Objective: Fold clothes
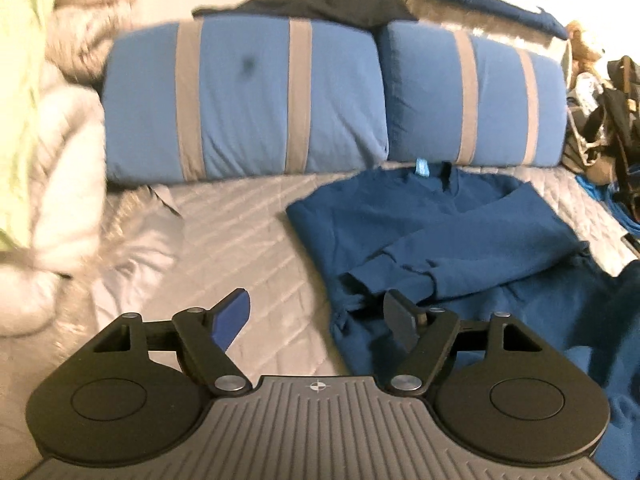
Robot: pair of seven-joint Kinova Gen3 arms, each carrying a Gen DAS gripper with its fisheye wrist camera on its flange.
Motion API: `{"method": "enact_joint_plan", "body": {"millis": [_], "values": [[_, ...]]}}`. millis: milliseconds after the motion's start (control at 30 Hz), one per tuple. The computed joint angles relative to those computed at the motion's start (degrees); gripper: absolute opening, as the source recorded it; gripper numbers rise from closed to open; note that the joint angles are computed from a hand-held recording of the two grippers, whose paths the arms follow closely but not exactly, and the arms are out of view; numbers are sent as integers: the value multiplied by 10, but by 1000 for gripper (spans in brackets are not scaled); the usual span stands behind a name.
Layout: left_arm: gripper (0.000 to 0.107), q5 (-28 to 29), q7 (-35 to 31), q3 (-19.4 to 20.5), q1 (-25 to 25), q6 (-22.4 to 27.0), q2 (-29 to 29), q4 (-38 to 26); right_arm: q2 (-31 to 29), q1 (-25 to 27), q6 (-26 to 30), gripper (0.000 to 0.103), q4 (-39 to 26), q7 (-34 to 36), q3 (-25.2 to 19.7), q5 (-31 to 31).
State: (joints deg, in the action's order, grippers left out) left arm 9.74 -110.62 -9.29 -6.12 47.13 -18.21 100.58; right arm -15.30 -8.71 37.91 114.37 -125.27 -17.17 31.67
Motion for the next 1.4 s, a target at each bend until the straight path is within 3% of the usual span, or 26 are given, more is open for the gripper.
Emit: {"method": "enact_joint_plan", "body": {"millis": [200,433,567,667,767,867,1000,1100,1200,1400], "values": [[75,-5,8,2,2,25,-22,-31,-70,23,0,103,-27,8,-16,-20],[77,8,-3,-8,27,32,-40,-68,-89,74,19,103,-77,-18,-68,-40],[82,37,-11,-22,49,-8,-47,-53,-95,73,4,103,-88,-11,-76,-56],[82,58,0,-25,59,-34,-42,-31,-99,107,6,103,-94,-52,-116,-57],[82,85,-18,-37,82,-92,-53,22,-112,119,-6,103,-81,-93,-135,-75],[82,106,-28,-53,104,-144,-70,80,-131,99,-21,103,-53,-102,-123,-111],[82,143,-28,-110,140,-163,-93,135,-160,44,-16,103,-16,-59,-83,-161],[82,159,-32,-151,157,-147,-107,147,-188,11,-11,103,11,-7,-50,-186],[82,145,-49,-165,159,-135,-131,161,-219,-19,-1,103,32,47,-13,-214],[82,153,-50,-211,175,-73,-148,163,-265,-20,47,103,55,104,26,-267]]}}
